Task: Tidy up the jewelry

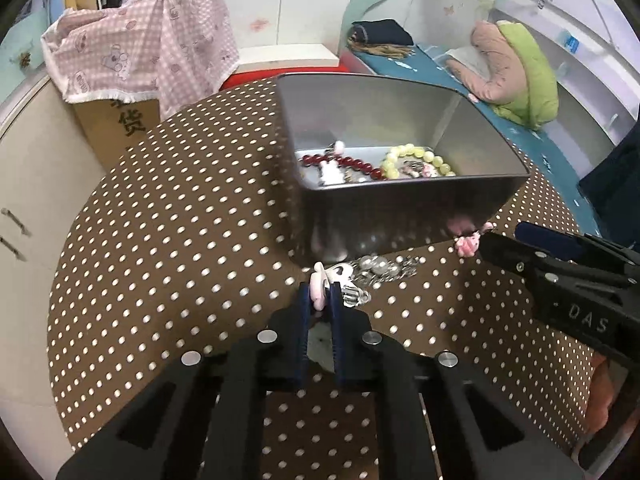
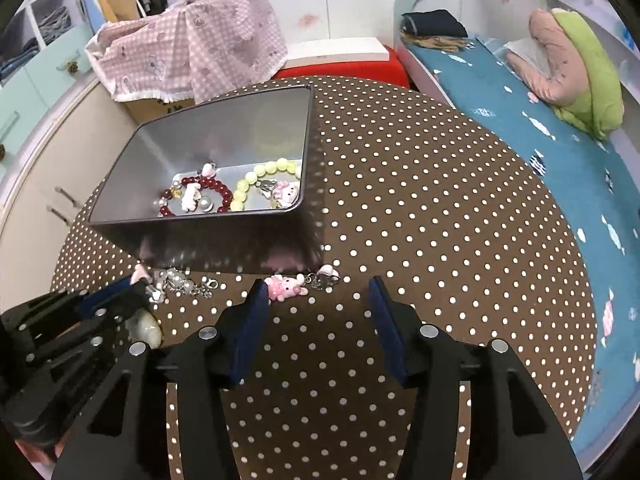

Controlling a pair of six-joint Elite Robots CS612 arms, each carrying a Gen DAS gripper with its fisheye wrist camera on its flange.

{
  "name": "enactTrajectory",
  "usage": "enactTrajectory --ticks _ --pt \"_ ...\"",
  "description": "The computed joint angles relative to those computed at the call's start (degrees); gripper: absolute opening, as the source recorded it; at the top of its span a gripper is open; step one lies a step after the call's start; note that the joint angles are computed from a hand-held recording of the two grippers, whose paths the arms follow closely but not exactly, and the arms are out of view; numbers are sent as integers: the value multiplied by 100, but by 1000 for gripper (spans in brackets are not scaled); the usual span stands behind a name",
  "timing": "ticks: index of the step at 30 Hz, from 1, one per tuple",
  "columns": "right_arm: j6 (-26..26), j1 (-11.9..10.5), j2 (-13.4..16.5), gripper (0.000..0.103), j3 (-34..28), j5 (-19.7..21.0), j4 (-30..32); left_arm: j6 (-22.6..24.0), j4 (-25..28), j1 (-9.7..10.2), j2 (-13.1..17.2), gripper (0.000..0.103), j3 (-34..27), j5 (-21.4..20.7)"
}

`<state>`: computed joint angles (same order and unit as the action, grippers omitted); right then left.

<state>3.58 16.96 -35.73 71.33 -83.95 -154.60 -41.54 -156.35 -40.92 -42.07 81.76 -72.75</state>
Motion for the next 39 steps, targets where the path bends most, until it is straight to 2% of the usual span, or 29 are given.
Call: enactTrajectory --ticks 2,6,9,12,14,15,16,20,21,22,24,26,28,30,34,37,39 --pt "-22 6 10 51 -18 -3 14 -66 111 -20 -43 6 48 158" --pt "-67 24 40 51 -66 -3 62 -164 -107 33 -119 6 210 96" --pt "-122 78 119 51 -200 -123 205 -187 -62 84 -101 7 168 -11" --pt "-287 129 164 51 -234 -244 185 -126 -48 109 -71 17 125 -70" --pt "-390 152 175 49 -222 -329 102 -90 -81 85 -66 15 138 18" --pt "-390 149 176 41 -207 -313 43 -51 -120 81 -65 15 152 30" --pt "-362 130 171 38 -188 -224 -5 -44 -131 69 -65 14 153 35" --pt "-431 109 137 37 -100 -131 -164 -66 -102 50 -73 14 163 105" --pt "-450 112 116 33 -59 -127 -246 -76 -106 43 -79 14 173 140" --pt "-460 104 91 1 -42 -70 -218 -107 -155 46 -95 14 199 136" --pt "-426 54 56 1 0 219 -159 -124 -277 37 -130 14 259 172" --pt "-416 77 51 1 16 20 -150 -103 -354 57 -167 14 310 213" --pt "-395 51 41 1 30 151 -92 -98 -417 54 -198 14 348 259" --pt "-371 54 8 2 85 116 -152 -82 -481 51 -224 14 385 277" --pt "-237 19 -66 5 140 464 -47 -135 -520 59 -241 14 420 273" --pt "-174 83 -38 5 59 303 -13 -148 -555 92 -245 14 449 217" --pt "-149 125 7 5 -43 343 179 -150 -583 95 -244 14 460 176"
